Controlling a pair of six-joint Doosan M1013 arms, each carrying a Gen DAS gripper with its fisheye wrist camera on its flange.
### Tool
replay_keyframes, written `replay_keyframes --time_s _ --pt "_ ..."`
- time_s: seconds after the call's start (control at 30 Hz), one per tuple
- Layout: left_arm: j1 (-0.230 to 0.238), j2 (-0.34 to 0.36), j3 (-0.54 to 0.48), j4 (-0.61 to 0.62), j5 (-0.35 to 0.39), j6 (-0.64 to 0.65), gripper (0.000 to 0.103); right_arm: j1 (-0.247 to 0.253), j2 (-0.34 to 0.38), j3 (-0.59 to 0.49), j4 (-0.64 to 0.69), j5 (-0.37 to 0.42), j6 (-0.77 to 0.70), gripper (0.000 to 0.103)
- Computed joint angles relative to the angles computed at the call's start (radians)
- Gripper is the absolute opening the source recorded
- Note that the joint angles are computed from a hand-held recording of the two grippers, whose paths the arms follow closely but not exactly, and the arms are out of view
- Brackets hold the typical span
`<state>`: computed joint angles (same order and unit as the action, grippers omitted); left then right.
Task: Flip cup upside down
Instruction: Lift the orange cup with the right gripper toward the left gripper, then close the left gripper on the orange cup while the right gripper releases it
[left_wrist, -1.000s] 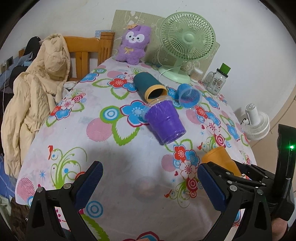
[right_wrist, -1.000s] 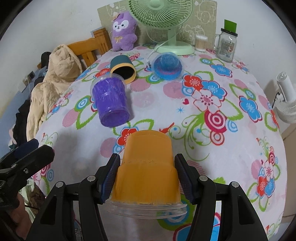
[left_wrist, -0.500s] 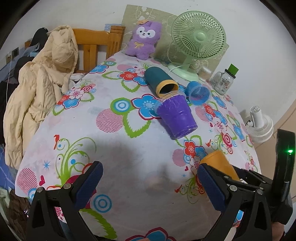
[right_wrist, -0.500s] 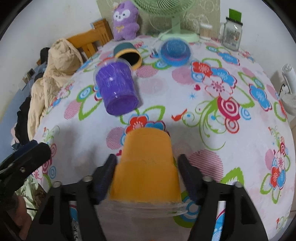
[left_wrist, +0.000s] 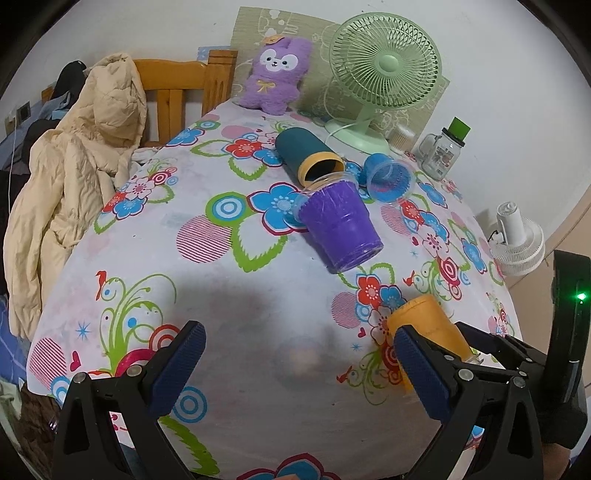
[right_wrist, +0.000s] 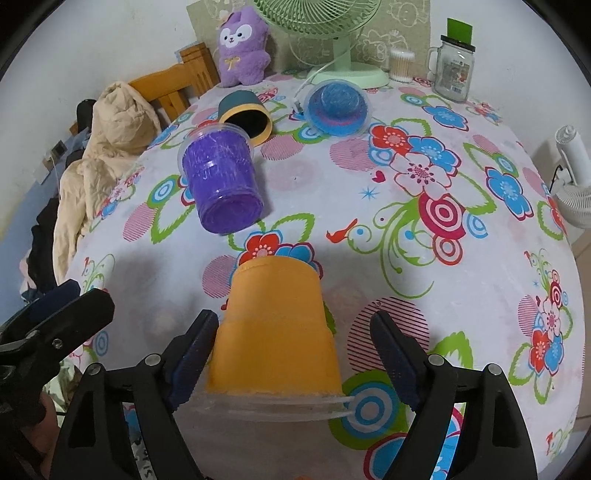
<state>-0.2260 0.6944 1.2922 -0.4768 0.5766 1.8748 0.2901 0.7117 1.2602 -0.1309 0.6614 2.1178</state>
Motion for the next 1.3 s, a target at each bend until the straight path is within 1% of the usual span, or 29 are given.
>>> replay_keyframes --time_s 0.27,0.33,0.4,0.53,0.67,0.8,0.93,1.17,1.3 --pt "-0.010 0.005 -0.010 0.038 0.010 -0.031 0.103 -0.010 -0.024 0.033 0.039 -0.038 -0.030 0.086" --pt "-0.013 0.007 -0.013 0.042 0.015 -0.032 0.103 -0.013 -0.032 0.043 0.048 -0.045 -0.025 0.086" --pt "-0.013 0.008 -0.017 0.021 0.022 -0.020 0.103 -0.016 -0.042 0.055 0.053 -0.064 -0.023 0.086" --pt "-0.018 0.008 -0.021 0.039 0.022 -0.034 0.103 -0.023 -0.053 0.068 0.073 -0.085 -0.038 0.086" --pt "-0.020 0.009 -0.027 0.027 0.031 -0.025 0.103 -0.021 -0.065 0.080 0.029 -0.088 0.000 0.086" --pt "-0.018 0.017 -0.042 -0.008 0.065 -0.013 0.103 -0.025 -0.078 0.098 0.018 -0.103 0.001 0.086" --pt "-0.025 0.023 -0.053 0.040 0.068 -0.071 0.103 -0.030 -0.086 0.112 0.029 -0.116 -0.018 0.086" --pt "-0.034 0.032 -0.069 0.045 0.085 -0.081 0.103 -0.039 -0.101 0.139 -0.016 -0.127 0.024 0.086" --pt "-0.042 0.041 -0.089 0.037 0.104 -0.071 0.103 -0.039 -0.108 0.153 -0.123 -0.116 0.121 0.086"
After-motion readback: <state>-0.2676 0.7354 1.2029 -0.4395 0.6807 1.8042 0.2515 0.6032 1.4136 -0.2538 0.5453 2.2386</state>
